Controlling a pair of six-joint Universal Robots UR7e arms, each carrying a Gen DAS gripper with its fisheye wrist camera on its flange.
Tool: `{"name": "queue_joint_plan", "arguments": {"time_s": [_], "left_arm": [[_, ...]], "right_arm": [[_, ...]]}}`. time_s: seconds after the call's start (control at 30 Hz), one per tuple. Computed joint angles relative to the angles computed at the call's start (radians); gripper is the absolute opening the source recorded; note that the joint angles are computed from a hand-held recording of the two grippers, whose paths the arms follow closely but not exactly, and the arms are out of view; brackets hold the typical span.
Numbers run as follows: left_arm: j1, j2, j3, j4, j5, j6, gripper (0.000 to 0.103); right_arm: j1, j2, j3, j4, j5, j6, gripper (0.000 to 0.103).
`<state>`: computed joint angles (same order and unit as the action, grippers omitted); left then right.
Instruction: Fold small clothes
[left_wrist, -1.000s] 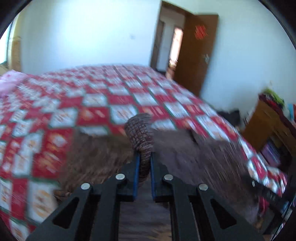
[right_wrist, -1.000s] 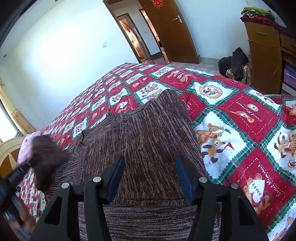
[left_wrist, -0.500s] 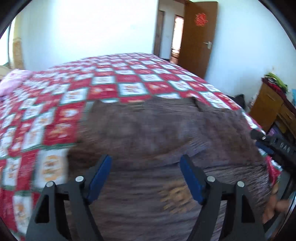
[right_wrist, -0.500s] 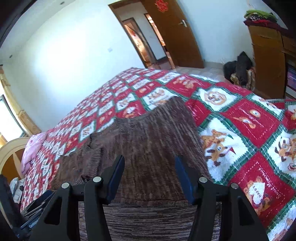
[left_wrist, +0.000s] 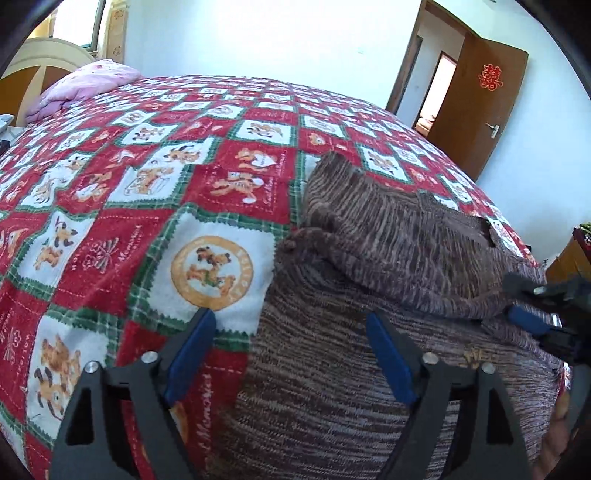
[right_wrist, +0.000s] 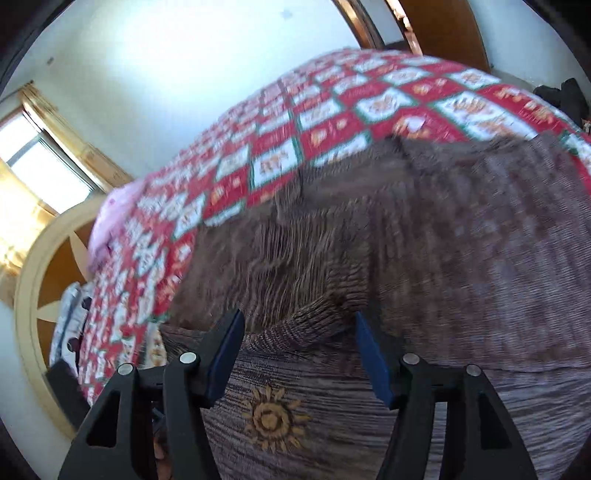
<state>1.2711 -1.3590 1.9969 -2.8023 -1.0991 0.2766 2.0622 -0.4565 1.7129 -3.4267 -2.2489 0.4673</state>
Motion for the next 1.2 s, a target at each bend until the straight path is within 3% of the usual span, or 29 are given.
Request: {"name": "queue_joint_plan", "arguments": {"time_s": [0.07,0.1,0.13,0.23,0.3,0.37,0.47,0.53,0.6,0.67,0.77,0.9,1.03,1.1,1.2], "left_arm": [[0.003,-0.006,0.001,0.005,-0.010,0.000,0.089],[0.005,-0.008,0.000,0.006,-0.018,-0.001,0.090],[0.014,-0.006,-0.007,0.008,-0.032,0.001,0.090],[0.045,-0.003,-0.029,0.012,-0.103,-0.016,0.090],[0.056,-0.005,-0.033,0.013,-0.132,-0.029,0.090],[0.056,-0.005,-0.031,0.009,-0.134,-0.032,0.090],[0.050,-0.006,-0.026,0.006,-0.125,-0.032,0.090],[0.054,-0.007,-0.033,0.018,-0.136,-0.040,0.090],[0.055,-0.006,-0.049,0.044,-0.137,-0.051,0.090],[0.039,0.003,-0.070,0.067,-0.084,-0.063,0.090],[-0.010,0.020,-0.078,0.010,0.101,-0.087,0.090],[-0.022,-0.003,-0.098,0.025,0.037,-0.117,0.090],[-0.059,0.057,-0.109,-0.067,0.114,-0.023,0.090],[-0.052,0.100,-0.149,0.004,0.142,-0.046,0.090],[-0.043,0.149,-0.171,0.085,0.282,-0.076,0.088]], "right_arm": [[0.001,0.023,-0.032,0.050,-0.030,-0.001,0.057],[0.007,0.035,-0.044,0.052,-0.061,-0.018,0.036],[0.014,0.044,-0.056,0.065,-0.094,-0.038,0.024],[0.016,0.038,-0.051,0.070,-0.119,-0.099,0.012],[0.035,0.036,-0.044,0.060,-0.207,-0.141,0.012],[0.038,0.026,-0.025,0.032,-0.233,-0.170,0.012],[0.004,-0.017,0.045,0.056,-0.135,-0.136,0.013],[0.003,-0.017,0.065,0.014,-0.115,-0.147,0.019],[0.010,-0.034,0.086,0.003,-0.100,-0.148,0.033],[0.027,-0.040,0.103,-0.050,-0.122,-0.157,0.034],[0.056,-0.037,0.094,-0.169,-0.243,-0.219,0.034],[0.040,-0.052,0.062,-0.222,-0.226,-0.292,0.034],[0.001,-0.005,-0.048,-0.105,-0.176,-0.352,0.034],[-0.016,0.025,-0.097,-0.048,-0.166,-0.354,0.034],[-0.047,0.077,-0.174,0.077,-0.178,-0.298,0.034]]}}
